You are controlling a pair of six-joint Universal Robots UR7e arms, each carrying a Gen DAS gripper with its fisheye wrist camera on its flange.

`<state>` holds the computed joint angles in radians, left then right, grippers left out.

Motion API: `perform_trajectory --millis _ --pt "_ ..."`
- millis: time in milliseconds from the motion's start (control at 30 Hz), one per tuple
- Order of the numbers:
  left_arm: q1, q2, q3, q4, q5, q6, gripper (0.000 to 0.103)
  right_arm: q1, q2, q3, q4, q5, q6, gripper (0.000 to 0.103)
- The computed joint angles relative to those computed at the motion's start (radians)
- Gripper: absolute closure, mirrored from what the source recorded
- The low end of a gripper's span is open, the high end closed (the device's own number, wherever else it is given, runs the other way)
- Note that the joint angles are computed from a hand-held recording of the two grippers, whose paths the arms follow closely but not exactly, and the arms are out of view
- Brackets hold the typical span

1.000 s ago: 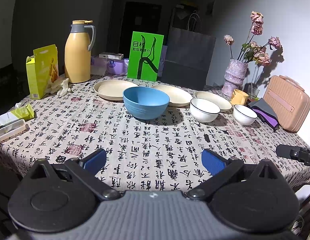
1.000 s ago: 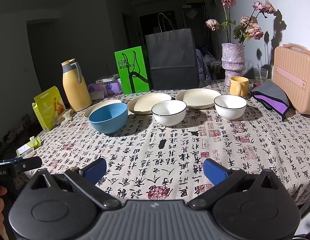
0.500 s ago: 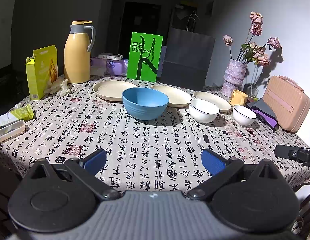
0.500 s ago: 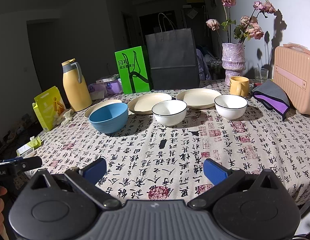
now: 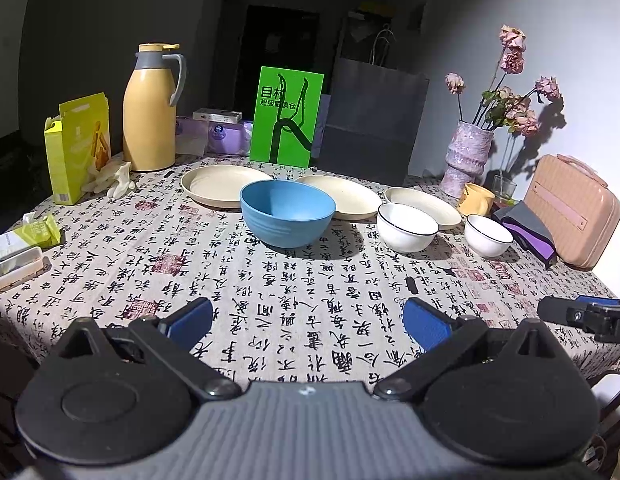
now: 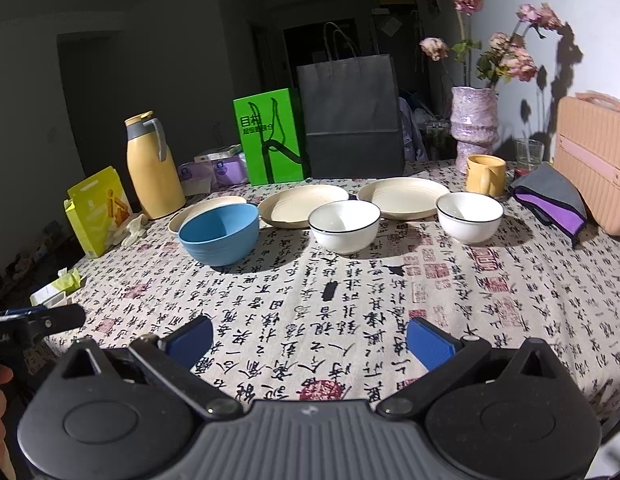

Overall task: Organize plates and bowls
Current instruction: 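Move both tools forward toward the cream plates beside the yellow thermos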

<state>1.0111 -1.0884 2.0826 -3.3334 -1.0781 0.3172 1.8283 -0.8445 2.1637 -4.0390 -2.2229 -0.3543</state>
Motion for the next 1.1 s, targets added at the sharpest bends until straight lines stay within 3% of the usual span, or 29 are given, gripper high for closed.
perform_trajectory --millis 667,1100 --pt "0.064 0.061 -0.163 0.096 -0.080 -0.007 0.000 0.006 0.080 -0.195 0.123 0.021 -0.060 0.000" --pt "0.066 0.109 -0.298 0.137 -0.052 0.035 0.000 -0.013 0.135 -0.352 0.172 0.083 -0.106 0.000"
